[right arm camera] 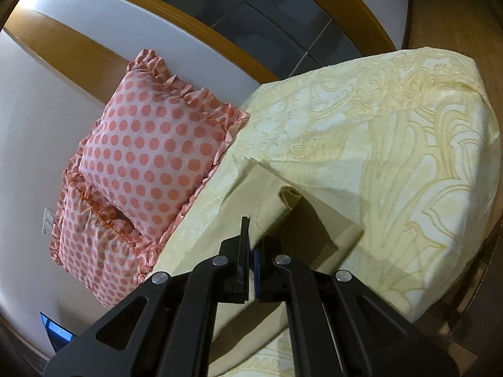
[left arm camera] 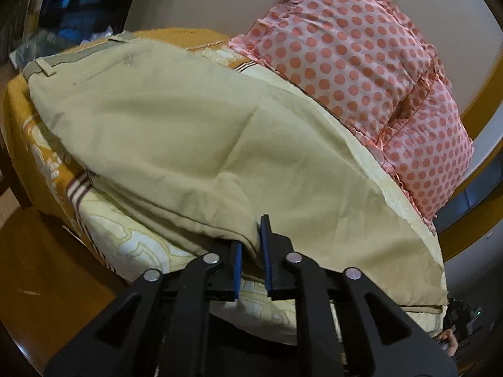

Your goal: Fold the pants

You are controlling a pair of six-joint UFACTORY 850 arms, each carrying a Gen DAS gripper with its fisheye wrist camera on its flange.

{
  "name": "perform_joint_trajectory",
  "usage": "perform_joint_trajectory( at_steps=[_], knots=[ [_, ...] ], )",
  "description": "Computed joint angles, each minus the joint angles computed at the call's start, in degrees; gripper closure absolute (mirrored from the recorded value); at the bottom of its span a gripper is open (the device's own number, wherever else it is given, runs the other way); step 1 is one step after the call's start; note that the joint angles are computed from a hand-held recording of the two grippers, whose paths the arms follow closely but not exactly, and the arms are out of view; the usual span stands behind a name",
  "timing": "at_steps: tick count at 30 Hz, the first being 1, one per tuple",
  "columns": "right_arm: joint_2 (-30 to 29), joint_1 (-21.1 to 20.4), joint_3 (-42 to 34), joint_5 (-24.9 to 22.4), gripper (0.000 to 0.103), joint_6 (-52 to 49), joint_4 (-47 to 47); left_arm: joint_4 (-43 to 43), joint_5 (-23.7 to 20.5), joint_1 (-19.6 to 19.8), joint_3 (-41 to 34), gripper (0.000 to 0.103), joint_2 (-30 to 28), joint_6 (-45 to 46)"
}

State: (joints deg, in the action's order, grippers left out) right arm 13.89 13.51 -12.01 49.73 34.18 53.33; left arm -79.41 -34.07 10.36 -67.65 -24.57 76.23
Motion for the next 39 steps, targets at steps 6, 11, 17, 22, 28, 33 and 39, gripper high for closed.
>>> perform_joint_trajectory(
  at_steps=[6,11,17,22,28,33,39],
  knots=[
    [0.4,2.2,0.8,-0.5,0.101,-1.2,5.2,0.8,-2.4,1.0,0.5,0.094,0.2,1.2],
    [1.2,5.0,-1.1,-2.3,0.098,-14.4,16.6,0.3,-2.5,1.3,1.3,0.089,0.7,5.9],
    [4.5,11.5,-1.1,5.4,0.039,-26.2,32.5,-9.6,-3.2,2.9,6.9,0.055,6.4,19.6],
    [1.8,8.5,-0.9,1.0,0.053,-21.3,27.8,-22.5,-6.0,3.6,9.9,0.041,9.5,31.9],
    [-2.7,10.8,-2.1,2.2,0.073,-19.1,21.1,-21.4,-1.7,1.6,6.5,0.035,5.9,28.0],
    [-6.2,12.1,-1.8,7.9,0.094,-16.1,20.3,-17.6,-0.6,1.9,4.0,0.035,2.0,22.3],
    [-2.4,12.4,-2.5,11.7,0.099,-20.1,13.4,-21.3,-2.1,2.0,5.2,0.028,1.6,27.2]
  ],
)
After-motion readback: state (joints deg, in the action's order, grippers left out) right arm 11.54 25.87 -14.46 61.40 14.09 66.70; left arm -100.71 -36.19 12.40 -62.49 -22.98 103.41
